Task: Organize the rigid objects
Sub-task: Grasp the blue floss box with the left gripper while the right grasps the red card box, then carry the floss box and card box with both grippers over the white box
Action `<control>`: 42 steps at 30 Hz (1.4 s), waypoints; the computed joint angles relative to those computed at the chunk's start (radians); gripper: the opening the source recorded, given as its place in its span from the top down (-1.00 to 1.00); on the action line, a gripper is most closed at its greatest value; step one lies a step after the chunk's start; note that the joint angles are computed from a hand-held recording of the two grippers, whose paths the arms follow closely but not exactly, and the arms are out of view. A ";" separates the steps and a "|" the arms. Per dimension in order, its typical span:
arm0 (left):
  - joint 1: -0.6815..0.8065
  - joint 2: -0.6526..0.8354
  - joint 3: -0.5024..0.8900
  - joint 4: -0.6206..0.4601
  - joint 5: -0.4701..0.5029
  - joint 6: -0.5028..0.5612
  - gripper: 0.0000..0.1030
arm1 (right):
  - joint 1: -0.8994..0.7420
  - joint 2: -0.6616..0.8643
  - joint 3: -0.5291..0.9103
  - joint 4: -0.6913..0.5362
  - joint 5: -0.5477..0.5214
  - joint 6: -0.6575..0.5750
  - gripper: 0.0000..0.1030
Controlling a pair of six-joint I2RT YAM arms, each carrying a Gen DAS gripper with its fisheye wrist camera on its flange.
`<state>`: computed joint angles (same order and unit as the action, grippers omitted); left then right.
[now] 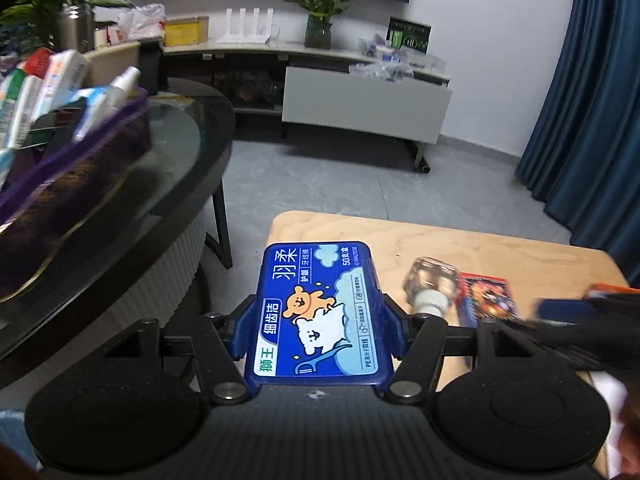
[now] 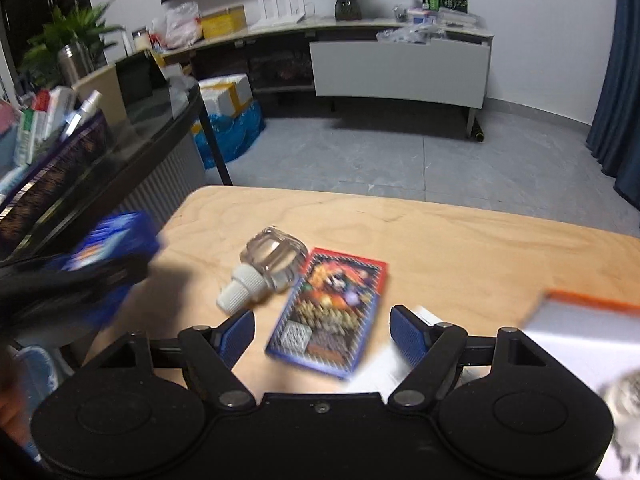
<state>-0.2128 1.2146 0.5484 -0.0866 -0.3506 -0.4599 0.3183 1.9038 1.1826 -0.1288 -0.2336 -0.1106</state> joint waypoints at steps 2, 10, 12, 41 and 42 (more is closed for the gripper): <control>-0.023 -0.068 -0.030 -0.026 -0.007 -0.026 -0.22 | 0.028 0.063 0.060 -0.024 0.060 0.010 -0.72; -0.046 -0.098 -0.063 0.046 -0.013 -0.065 -0.22 | 0.040 0.109 0.089 -0.003 0.101 0.039 -0.39; -0.055 -0.094 -0.062 0.050 -0.030 -0.064 -0.22 | 0.044 0.052 -0.007 0.049 0.096 0.016 -0.37; -0.849 0.138 0.204 -0.100 -0.417 -0.463 -0.22 | -1.067 -0.809 -0.552 -0.198 -0.568 -0.530 -0.37; -0.840 0.163 0.223 -0.077 -0.397 -0.437 -0.22 | -1.109 -0.781 -0.536 -0.208 -0.592 -0.550 -0.37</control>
